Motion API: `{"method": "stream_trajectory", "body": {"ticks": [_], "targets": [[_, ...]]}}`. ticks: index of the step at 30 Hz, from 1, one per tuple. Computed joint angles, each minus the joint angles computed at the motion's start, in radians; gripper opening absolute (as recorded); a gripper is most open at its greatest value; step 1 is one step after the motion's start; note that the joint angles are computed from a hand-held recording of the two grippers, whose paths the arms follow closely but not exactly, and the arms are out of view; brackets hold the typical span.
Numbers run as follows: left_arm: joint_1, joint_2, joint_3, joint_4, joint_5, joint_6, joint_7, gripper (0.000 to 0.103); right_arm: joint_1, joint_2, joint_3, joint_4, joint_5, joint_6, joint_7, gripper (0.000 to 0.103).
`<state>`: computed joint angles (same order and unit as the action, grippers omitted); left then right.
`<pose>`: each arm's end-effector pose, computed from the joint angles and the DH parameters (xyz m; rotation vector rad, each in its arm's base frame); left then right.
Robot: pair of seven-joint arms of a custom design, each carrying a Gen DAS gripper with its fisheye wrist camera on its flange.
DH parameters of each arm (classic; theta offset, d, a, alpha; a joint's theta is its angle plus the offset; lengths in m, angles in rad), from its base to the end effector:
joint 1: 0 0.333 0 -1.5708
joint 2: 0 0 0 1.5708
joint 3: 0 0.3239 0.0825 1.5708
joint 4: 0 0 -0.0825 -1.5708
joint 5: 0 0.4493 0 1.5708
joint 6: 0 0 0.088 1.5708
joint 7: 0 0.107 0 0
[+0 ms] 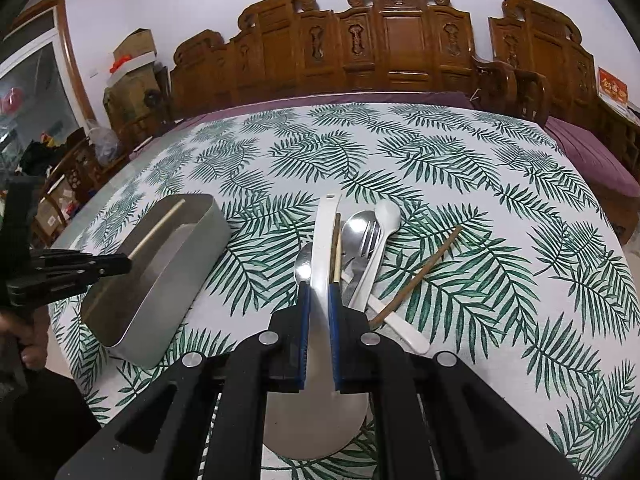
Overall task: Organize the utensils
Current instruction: 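Lift the chopstick into the grey tray with the left tool while the right tool carries the white spoon, then open the left tool over the tray while the right tool lowers the white spoon into it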
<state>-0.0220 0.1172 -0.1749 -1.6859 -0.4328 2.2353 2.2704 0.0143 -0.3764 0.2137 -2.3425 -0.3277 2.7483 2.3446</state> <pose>0.6861 -0.1440 0.5657 -1.2137 2.5965 -0.8434 0.5242 0.1440 0.5459 -1.4633 1.9340 -0.6600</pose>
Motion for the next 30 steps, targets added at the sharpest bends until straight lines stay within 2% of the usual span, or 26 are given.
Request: {"method": "stream_trajectory", "body": {"ticks": [14,24,30], "targets": [[0.017,0.025,-0.009,0.029,-0.028,0.026,-0.006,0.004,0.019,0.015,0.025,0.044,-0.017,0.0,0.005,0.011],[0.042,-0.025,0.012,0.018,-0.175,0.029,0.081,0.006,0.112,0.145,0.017,0.203,-0.024,-0.027,-0.021,0.011],[0.052,-0.025,0.026,0.034,-0.218,0.029,0.099,0.006,0.198,0.283,-0.026,0.333,0.0,-0.012,-0.015,0.011]]}}
